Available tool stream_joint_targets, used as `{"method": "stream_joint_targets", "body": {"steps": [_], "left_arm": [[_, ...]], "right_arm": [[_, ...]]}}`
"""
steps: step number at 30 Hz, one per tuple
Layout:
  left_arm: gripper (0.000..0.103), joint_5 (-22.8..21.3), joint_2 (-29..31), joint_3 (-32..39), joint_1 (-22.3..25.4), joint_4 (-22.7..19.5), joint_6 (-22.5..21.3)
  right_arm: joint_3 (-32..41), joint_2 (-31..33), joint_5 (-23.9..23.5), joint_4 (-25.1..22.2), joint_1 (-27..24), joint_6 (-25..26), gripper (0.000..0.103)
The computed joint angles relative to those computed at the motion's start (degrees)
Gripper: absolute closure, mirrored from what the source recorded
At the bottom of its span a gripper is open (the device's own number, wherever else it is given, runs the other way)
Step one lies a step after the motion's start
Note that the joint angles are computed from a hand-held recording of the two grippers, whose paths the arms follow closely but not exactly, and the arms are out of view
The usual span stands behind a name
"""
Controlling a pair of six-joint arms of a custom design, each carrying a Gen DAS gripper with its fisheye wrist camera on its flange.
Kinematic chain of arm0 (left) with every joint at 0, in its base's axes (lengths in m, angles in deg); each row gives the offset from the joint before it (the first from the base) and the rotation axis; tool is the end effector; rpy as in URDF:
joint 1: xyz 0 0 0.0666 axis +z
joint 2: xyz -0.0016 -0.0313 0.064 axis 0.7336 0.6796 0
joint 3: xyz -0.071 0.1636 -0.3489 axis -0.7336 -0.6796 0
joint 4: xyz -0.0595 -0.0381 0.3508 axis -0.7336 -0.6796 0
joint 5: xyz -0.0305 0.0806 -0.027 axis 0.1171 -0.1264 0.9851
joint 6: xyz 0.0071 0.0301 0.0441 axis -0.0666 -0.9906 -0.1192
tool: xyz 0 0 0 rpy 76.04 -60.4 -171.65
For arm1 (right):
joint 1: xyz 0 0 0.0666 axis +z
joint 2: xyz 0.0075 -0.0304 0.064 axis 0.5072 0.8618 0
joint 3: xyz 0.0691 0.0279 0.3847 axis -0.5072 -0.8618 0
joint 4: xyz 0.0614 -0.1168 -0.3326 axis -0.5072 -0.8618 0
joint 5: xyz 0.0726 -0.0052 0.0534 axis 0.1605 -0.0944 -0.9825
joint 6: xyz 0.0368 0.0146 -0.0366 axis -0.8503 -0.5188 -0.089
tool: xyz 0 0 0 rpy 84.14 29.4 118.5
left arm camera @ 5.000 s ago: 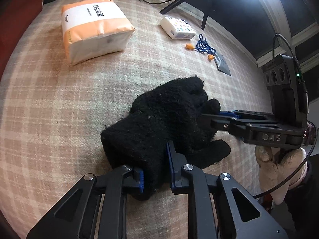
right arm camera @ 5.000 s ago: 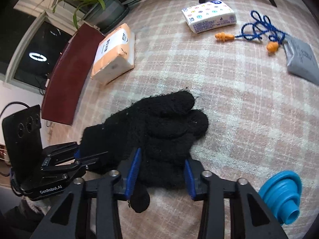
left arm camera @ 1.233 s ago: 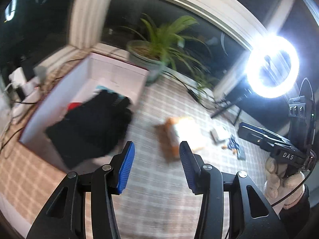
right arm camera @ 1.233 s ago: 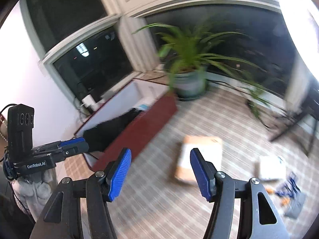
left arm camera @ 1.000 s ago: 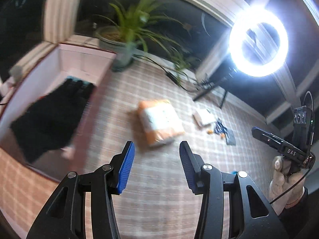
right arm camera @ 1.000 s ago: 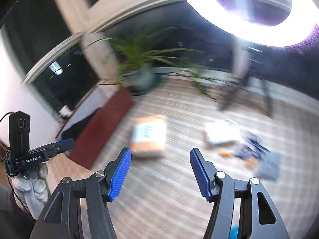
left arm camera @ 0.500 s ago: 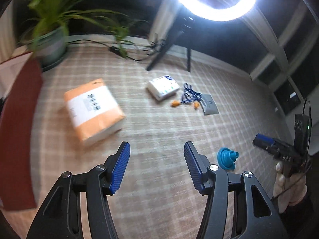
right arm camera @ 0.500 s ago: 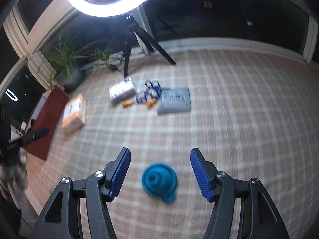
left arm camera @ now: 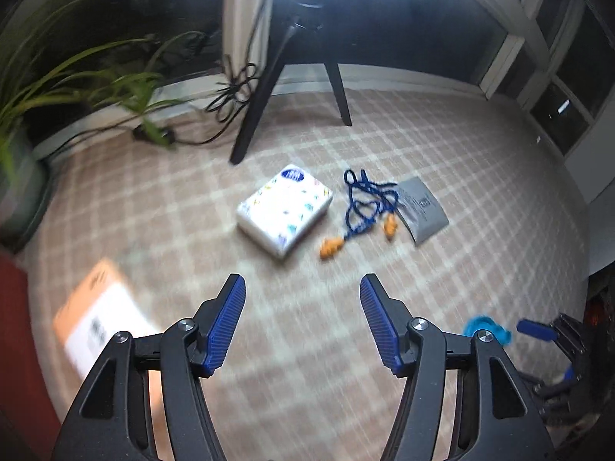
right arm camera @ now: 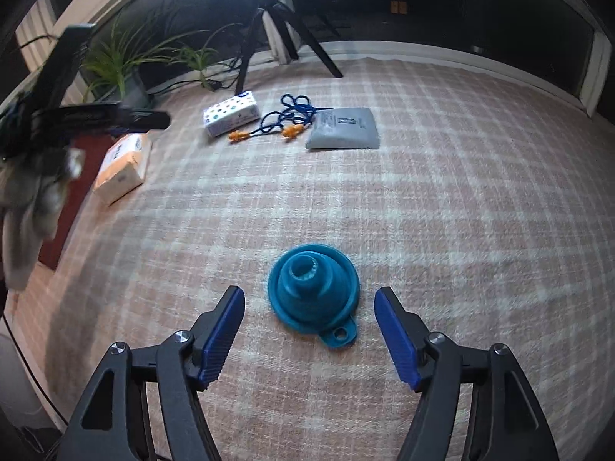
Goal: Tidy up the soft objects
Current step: 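Move the left tool to the white tissue pack while the right tool approaches the blue funnel, then close the left tool on the tissue pack while the right tool grasps the blue funnel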
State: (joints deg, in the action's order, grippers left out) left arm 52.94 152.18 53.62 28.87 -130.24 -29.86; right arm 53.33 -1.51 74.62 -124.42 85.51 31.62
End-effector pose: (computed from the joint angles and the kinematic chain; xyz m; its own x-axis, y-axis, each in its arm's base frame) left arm 0.3909 -0.1343 0.3844 -0.8465 0.1672 -0.5054 0.2799 0.9474 -0.1555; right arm 0.2648 0.3636 0.3234 -0.8376 -0.1446 -0.5268 -0.2690 0.9485 0.1675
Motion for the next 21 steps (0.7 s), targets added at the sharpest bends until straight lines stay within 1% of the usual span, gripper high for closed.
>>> {"method": "stream_joint_targets", "body": {"steps": [2, 4, 7, 10, 13, 15, 16, 21], "left_arm": [[0.041, -0.5, 2.4, 1.7, 0.0, 0.2, -1.1], [0.041, -1.7, 5.0, 3.6, -0.1, 0.5, -3.1], [0.041, -2.9, 8.0, 5.7, -0.4, 0.7, -6.0], [0.041, -3.8, 10.7, 7.7, -0.2, 0.5, -7.8], [0.041, -3.8, 12.6, 8.9, 0.1, 0.5, -9.2], [0.038, -4.1, 13.5, 9.5, 0.0, 0.3, -10.4], [0.035, -4.6, 13.8, 9.7, -0.1, 0.5, -11.0], [0.034, -5.2, 15.6, 10.9, -0.1, 0.9, -11.6]], "right_arm": [[-0.5, 0.1, 0.3, 0.7, -0.1, -0.9, 0.036], [-0.7, 0.2, 1.0, 0.8, -0.2, -1.5, 0.033], [-0.5, 0.8, 1.9, 0.6, 0.1, -1.3, 0.03], [-0.1, 1.6, 1.9, 0.4, 0.3, -1.1, 0.029], [0.8, 2.7, 2.0, 0.0, 0.3, -0.8, 0.029], [1.5, 3.6, 2.5, -0.3, 0.5, -0.3, 0.029], [1.7, 3.8, 2.7, -0.4, 0.6, -0.2, 0.029], [2.7, 5.0, 2.8, -0.9, 0.6, 0.5, 0.028]]}}
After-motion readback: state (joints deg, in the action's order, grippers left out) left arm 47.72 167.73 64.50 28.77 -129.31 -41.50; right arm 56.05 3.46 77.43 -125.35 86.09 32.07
